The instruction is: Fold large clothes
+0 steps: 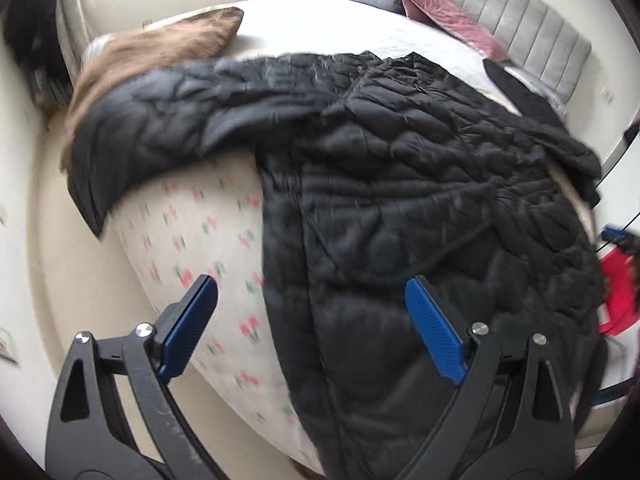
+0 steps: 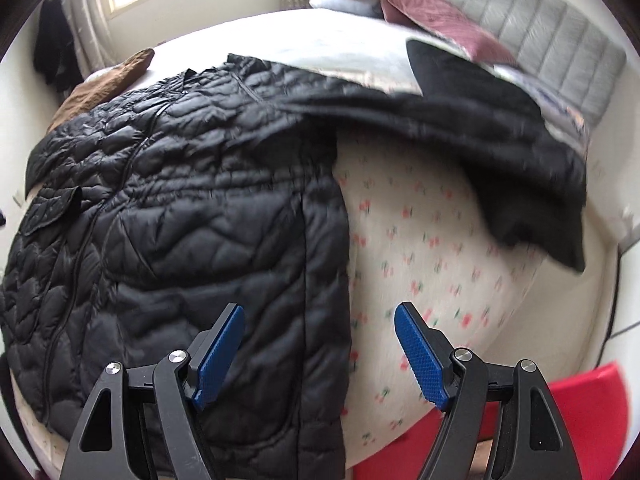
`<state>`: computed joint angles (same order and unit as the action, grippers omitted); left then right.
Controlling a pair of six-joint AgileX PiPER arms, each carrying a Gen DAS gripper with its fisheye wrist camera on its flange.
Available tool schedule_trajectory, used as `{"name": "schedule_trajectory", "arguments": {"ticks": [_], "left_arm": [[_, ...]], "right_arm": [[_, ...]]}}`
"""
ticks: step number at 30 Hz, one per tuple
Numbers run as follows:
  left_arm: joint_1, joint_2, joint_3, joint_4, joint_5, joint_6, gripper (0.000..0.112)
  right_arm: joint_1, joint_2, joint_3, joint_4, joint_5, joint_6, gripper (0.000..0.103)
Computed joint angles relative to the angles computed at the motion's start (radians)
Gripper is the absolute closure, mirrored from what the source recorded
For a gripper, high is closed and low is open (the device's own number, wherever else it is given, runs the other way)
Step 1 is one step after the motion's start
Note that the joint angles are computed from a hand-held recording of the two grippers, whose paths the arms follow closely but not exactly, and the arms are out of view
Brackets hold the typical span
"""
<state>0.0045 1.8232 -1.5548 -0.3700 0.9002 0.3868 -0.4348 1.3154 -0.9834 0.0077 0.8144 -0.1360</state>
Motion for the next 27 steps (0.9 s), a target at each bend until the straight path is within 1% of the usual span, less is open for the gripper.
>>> {"name": "schedule_trajectory", "arguments": {"ticks": [3,4,5,6,8,9,10,11,12,13,14,15,16,17,21,23,25,27], "left_arm": [[0.057,-0.028,0.104,-0.121,-0.022,0.072,0.017],[0.079,-0.034,0.144,-0.173,-0.025,0.110,0.020],[0.088,-0.039,0.175,-0.204,-0.027,0.132,0.025],[0.098,-0.045,0.205,-0.232,-0.017,0.153,0.028],[0.107,-0.043,0.248,-0.270,0.007,0.191,0.041],[0.106,-0.044,0.267,-0.281,0.012,0.207,0.045],[0.100,-0.053,0.292,-0.291,0.008,0.223,0.051],[0.087,-0.075,0.327,-0.290,-0.024,0.235,0.055],[0.080,-0.092,0.345,-0.290,-0.040,0.244,0.061],[0.075,-0.101,0.353,-0.296,-0.041,0.257,0.076],[0.067,-0.106,0.351,-0.298,-0.039,0.250,0.085],[0.064,-0.105,0.349,-0.294,-0.039,0.241,0.089],[0.062,-0.101,0.339,-0.294,-0.032,0.231,0.097],[0.059,-0.097,0.326,-0.294,-0.025,0.217,0.099],[0.054,-0.086,0.287,-0.276,-0.005,0.194,0.101],[0.048,-0.080,0.269,-0.262,0.013,0.186,0.101],[0.047,-0.073,0.249,-0.228,0.042,0.164,0.101],[0.047,-0.068,0.229,-0.191,0.087,0.143,0.101]], "right_arm": [[-0.090,0.007,0.059,0.153,-0.019,-0.127,0.025],[-0.117,0.012,0.075,0.201,-0.022,-0.167,0.025],[-0.145,0.019,0.091,0.253,-0.027,-0.208,0.025],[-0.181,0.031,0.115,0.323,-0.035,-0.263,0.025],[-0.238,0.057,0.140,0.430,-0.038,-0.345,0.025],[-0.275,0.071,0.156,0.502,-0.041,-0.404,0.025],[-0.304,0.075,0.168,0.557,-0.043,-0.456,0.025],[-0.324,0.074,0.182,0.605,-0.047,-0.502,0.026],[-0.342,0.073,0.193,0.651,-0.041,-0.545,0.032],[-0.362,0.085,0.188,0.691,0.003,-0.586,0.056],[-0.382,0.102,0.185,0.734,0.056,-0.622,0.082],[-0.379,0.096,0.186,0.736,0.069,-0.617,0.085],[-0.355,0.080,0.187,0.709,0.051,-0.594,0.090],[-0.337,0.056,0.193,0.691,0.038,-0.580,0.092],[-0.344,-0.032,0.210,0.668,0.042,-0.534,0.094],[-0.339,-0.075,0.227,0.630,0.046,-0.479,0.094],[-0.311,-0.100,0.242,0.585,0.035,-0.426,0.095],[-0.260,-0.127,0.251,0.505,0.021,-0.352,0.094]]}}
